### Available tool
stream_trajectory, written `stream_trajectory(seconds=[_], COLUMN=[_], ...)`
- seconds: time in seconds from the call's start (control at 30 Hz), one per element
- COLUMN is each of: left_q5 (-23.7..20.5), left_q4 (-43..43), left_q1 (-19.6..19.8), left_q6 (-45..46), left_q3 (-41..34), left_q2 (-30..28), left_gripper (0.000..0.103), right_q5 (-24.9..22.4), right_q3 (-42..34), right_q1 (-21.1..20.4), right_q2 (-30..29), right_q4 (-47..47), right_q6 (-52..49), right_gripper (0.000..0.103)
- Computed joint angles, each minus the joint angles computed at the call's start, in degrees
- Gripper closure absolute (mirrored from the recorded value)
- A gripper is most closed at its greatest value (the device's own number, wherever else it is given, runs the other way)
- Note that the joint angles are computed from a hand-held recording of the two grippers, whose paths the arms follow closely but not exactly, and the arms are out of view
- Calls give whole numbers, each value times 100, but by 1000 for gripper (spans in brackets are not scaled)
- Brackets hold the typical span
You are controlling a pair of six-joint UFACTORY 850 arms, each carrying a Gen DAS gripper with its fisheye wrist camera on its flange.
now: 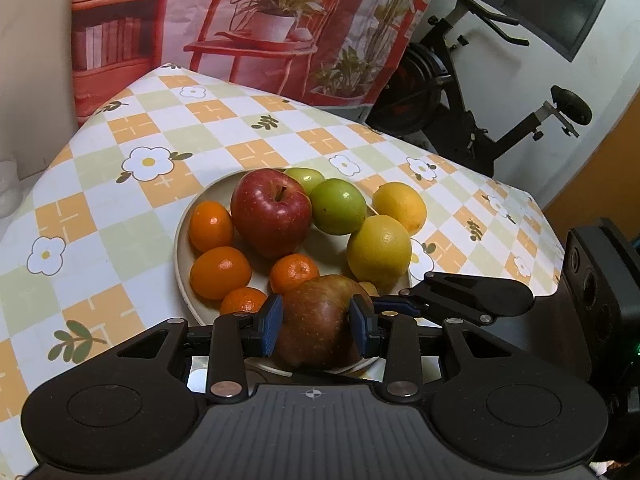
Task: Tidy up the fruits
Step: 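Carry the red apple onto the plate with the left tool while the right tool follows, then release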
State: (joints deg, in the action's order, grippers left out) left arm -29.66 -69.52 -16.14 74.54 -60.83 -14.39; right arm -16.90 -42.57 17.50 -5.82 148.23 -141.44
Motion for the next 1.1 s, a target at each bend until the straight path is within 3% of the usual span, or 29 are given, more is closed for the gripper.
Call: stream_trajectory(seconds=[0.67,0.9,1.1], left_q5=[323,396,740], left_q4=[172,-964,-2293], left_q1=[-159,-144,-299], left_q6=[-90,814,1799], left_q3=[41,208,306], left_q2=[71,293,426], left_gripper=[60,60,60], right_q5=[-137,-412,-718], right_q3=[375,779,1160], right_q1=[-46,-167,-399], right_q2=[359,774,1128], right_q4=[485,1156,1836], right_q6=[-453,-1079,-1713], right_gripper=[41,41,41])
